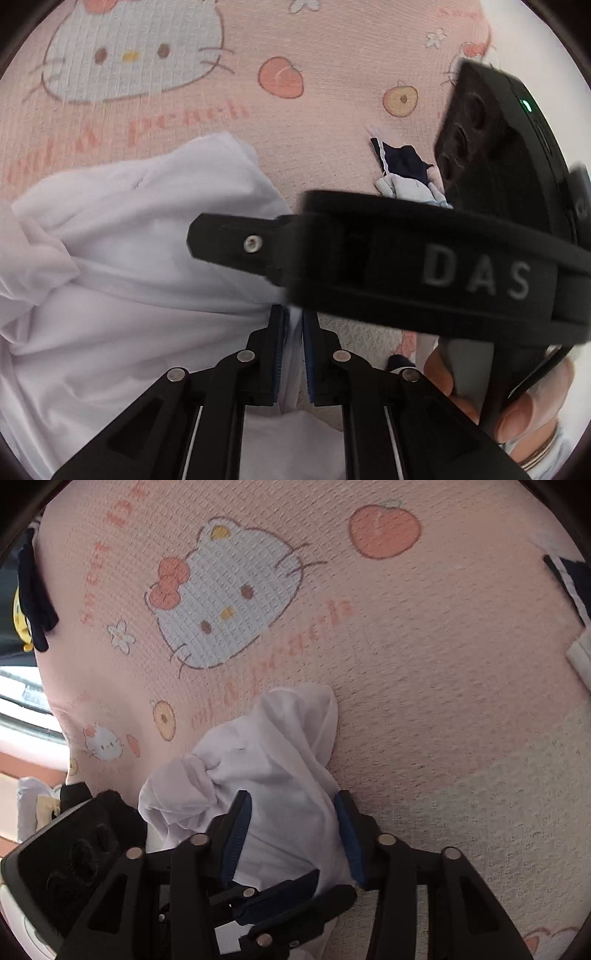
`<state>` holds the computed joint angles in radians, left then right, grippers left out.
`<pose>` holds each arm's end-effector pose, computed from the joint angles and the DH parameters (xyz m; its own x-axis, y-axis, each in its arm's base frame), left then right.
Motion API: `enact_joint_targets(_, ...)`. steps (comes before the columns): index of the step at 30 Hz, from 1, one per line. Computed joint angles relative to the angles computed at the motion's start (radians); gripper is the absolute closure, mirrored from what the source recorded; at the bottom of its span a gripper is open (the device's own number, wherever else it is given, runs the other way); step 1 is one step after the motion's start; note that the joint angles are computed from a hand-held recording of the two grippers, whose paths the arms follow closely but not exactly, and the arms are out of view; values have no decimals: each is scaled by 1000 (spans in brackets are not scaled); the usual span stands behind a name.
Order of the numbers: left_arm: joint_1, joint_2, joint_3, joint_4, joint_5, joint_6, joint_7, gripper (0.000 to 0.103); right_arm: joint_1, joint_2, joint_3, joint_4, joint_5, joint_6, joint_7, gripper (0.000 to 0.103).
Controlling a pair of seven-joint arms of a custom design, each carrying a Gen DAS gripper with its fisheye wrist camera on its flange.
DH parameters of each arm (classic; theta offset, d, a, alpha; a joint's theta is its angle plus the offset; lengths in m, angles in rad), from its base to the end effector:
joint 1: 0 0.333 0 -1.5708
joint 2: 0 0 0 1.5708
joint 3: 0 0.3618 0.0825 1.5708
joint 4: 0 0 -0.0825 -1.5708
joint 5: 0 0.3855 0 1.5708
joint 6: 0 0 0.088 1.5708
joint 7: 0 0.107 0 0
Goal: Fold clothes
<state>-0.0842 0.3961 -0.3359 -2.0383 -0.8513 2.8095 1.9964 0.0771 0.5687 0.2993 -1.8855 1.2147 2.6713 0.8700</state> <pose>0.6021 -0.2129 0.3257 -0.1106 -0.8615 0.4955 -0.9486 -0.0572 -0.3112 0.6372 0.2017 0.2600 0.0389 -0.7338 -0.6783 -0.9654 0.1475 -0.2149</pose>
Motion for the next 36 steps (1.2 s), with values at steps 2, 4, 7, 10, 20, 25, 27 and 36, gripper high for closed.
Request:
enact_joint_targets(2, 27, 4, -18, 3, -54, -15, 16, 95, 17, 2, -20, -2, -54, 9, 43, 93)
enact_joint_targets(4, 48, 10, -32, 11, -114, -35, 41, 95, 11, 6, -14, -2, -77, 17, 50, 99)
enact_joint_targets(7, 43, 16, -23, 26, -143, -56, 47, 95, 11, 3, -1, -10, -92, 64, 28, 100)
enact_joint_targets(10, 36, 30, -18, 57, -165, -73, 43, 95, 41, -9, -10, -24, -195, 137, 48, 100)
enact_joint_targets(20, 48, 86, -36, 164, -305, -150, 115, 95, -80, 1, 88, -3, -182, 243, 84, 100)
enact_joint_targets(25, -8, 107, -5, 202, -205, -122, 57, 95, -57, -6, 36, -19, -303, 287, 224, 100)
enact_joint_targets(27, -18, 106, -4, 200, -170, -101, 42, 95, -41, -2, 13, -24, -363, 285, 286, 100)
enact_joint_targets(36, -122, 92, 108, 214, 205, -170, -223, 91, -179, -24, 145, -99, -424, 333, 308, 97)
